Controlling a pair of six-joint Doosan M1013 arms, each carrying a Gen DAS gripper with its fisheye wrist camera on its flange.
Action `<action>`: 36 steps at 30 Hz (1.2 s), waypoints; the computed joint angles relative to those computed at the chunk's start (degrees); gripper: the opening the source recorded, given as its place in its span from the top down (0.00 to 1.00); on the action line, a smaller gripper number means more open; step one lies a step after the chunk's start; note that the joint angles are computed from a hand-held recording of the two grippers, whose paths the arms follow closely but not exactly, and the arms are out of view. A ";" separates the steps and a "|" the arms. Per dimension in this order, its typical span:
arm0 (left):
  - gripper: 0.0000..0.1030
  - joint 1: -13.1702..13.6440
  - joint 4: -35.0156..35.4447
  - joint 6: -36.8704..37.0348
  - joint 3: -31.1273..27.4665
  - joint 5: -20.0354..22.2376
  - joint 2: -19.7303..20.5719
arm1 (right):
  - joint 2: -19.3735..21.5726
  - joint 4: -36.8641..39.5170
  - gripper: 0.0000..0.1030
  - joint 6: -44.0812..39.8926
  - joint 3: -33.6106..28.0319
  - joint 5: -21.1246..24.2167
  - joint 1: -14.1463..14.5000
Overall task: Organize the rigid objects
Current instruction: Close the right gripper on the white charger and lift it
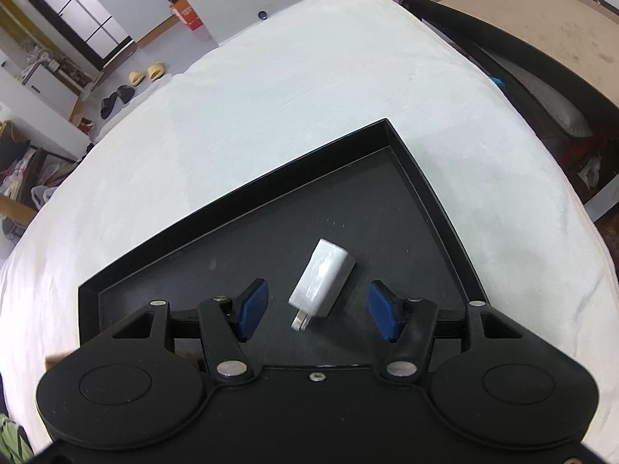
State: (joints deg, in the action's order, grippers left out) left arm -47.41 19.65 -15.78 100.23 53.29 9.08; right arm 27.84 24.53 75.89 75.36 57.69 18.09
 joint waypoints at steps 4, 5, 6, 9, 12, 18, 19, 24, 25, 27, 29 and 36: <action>0.76 -0.09 0.28 -0.11 0.01 0.12 -0.01 | 0.72 -1.42 0.44 1.54 -0.67 0.31 0.50; 0.76 -0.10 0.33 -0.12 0.04 0.08 -0.03 | 0.82 -2.01 0.44 1.96 -0.73 0.30 0.68; 0.76 -0.12 0.37 -0.23 0.12 -0.01 -0.09 | 0.88 -2.73 0.44 2.37 -0.75 0.24 0.89; 0.76 -0.15 0.50 -0.68 0.41 -0.41 -0.33 | 1.01 -4.61 0.44 3.44 -0.87 -0.02 1.52; 0.76 -0.22 0.57 -0.24 0.28 -0.06 -0.30 | 1.64 -6.49 0.44 3.88 -1.57 0.59 2.22; 0.76 -0.39 1.08 -1.05 0.42 -0.23 -0.49 | 1.98 -8.80 0.76 3.64 -2.23 3.61 2.72; 0.76 -0.37 0.99 -1.16 0.44 -0.19 -0.52 | 1.88 -9.72 0.80 4.42 -2.22 4.03 2.80; 0.76 -0.23 0.56 -0.80 0.27 -0.01 -0.45 | 0.17 -7.30 0.80 1.85 -0.45 4.06 1.79; 0.76 -0.23 0.56 -0.87 0.28 -0.02 -0.46 | -0.24 -7.14 0.80 1.23 0.05 4.02 1.61; 0.76 -0.21 0.45 -0.93 0.30 -0.07 -0.48 | -0.78 -6.73 0.80 0.40 0.74 4.11 1.21; 0.76 -0.05 -0.42 -0.44 0.22 -0.01 -0.44 | -1.27 -5.99 0.80 0.02 1.43 4.10 0.68; 0.76 0.03 -1.23 0.13 -0.05 0.33 -0.27 | -3.87 -3.39 0.80 -0.95 4.64 3.66 -0.96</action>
